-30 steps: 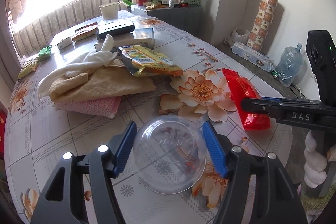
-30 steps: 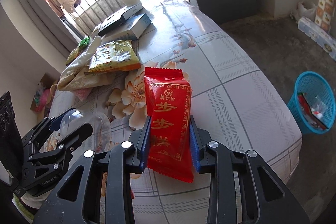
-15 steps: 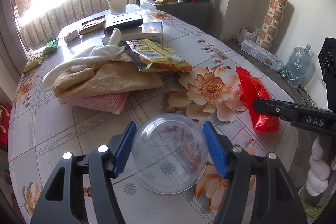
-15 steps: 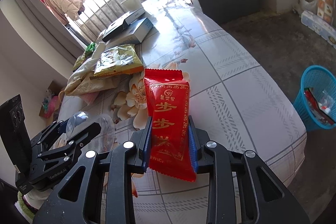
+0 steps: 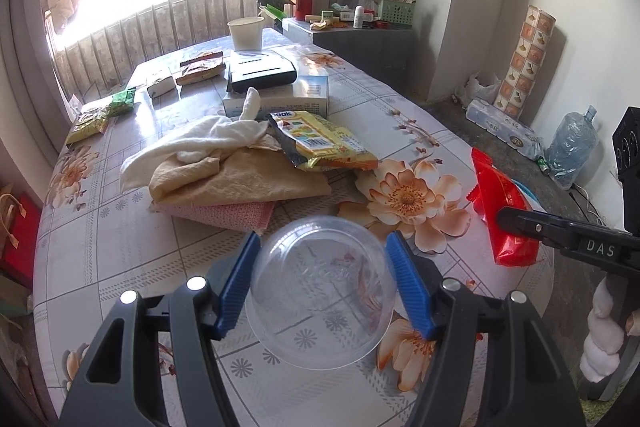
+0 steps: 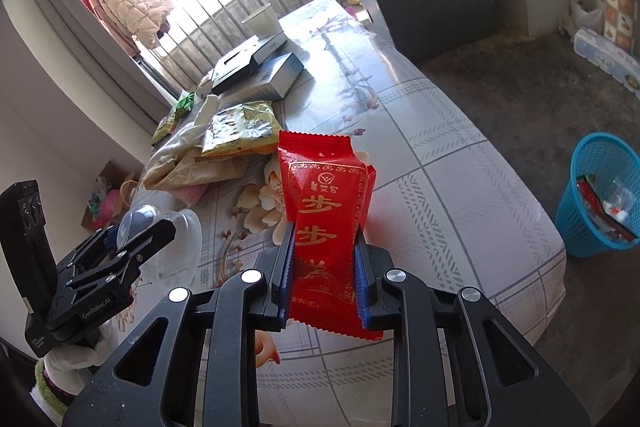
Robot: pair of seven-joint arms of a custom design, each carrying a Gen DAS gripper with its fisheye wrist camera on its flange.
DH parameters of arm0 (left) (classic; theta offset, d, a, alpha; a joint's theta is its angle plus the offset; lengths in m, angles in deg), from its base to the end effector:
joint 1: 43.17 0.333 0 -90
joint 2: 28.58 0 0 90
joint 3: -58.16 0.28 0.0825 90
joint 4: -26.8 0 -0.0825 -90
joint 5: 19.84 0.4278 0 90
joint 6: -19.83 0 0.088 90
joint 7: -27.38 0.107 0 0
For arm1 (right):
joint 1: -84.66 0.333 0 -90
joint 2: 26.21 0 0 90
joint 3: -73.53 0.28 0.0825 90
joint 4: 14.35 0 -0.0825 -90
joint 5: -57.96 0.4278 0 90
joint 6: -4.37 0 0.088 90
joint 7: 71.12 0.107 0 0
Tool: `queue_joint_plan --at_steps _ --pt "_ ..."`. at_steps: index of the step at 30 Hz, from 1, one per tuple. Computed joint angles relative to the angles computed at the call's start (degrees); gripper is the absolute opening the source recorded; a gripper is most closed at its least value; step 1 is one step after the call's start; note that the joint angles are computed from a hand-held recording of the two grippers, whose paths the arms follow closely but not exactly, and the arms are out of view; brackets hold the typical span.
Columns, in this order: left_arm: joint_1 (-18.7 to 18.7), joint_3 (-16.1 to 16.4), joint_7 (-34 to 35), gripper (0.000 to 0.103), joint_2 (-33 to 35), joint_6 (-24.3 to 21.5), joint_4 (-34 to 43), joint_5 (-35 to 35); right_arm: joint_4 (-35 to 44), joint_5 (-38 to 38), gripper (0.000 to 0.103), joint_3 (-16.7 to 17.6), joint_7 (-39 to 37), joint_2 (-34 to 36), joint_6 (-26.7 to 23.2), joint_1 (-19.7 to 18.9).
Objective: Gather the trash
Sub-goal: 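Lift the red packet and clear cup and carry them to the blue wastebasket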
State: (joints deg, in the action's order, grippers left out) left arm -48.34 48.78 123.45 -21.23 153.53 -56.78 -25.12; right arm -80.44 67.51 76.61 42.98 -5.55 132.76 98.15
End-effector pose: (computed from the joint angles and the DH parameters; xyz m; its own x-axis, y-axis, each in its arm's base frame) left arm 0.6631 -0.1657 0.6581 -0.3228 -0.9456 0.0407 -0.6988 0.2091 -0.6840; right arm 0.7056 0.2061 0.6518 -0.0449 -0.8991 -0.4353 -0.8012 0.2927 -0.5219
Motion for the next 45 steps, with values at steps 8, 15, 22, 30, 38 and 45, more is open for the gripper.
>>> queue_joint_plan --at_steps 8,15,22,30,38,45 --pt "0.0 0.0 0.1 0.063 -2.2 2.2 -1.1 -0.7 -1.6 -0.2 0.022 0.1 -0.3 -1.9 2.4 0.2" --pt "-0.2 -0.1 1.4 0.063 -3.3 3.8 -0.7 -2.3 -2.6 0.3 0.022 0.2 -0.9 -3.3 5.0 0.2" --pt "-0.8 -0.5 2.9 0.063 -3.5 4.4 0.3 -3.6 -4.5 0.7 0.021 0.2 -1.1 -4.9 7.1 0.1" --pt "-1.7 -1.1 3.8 0.063 -2.3 4.2 2.4 -4.2 -7.2 0.8 0.021 -0.1 -0.3 -6.7 9.5 -0.1" --pt "-2.9 -2.0 5.2 0.063 0.3 3.6 6.2 -4.5 -12.7 0.6 0.021 -0.6 1.3 -10.7 12.9 -0.7" --pt "-4.5 -3.3 6.8 0.063 5.4 0.9 13.4 -5.0 -17.5 -0.5 0.021 -1.3 4.0 -14.2 15.9 -1.5"
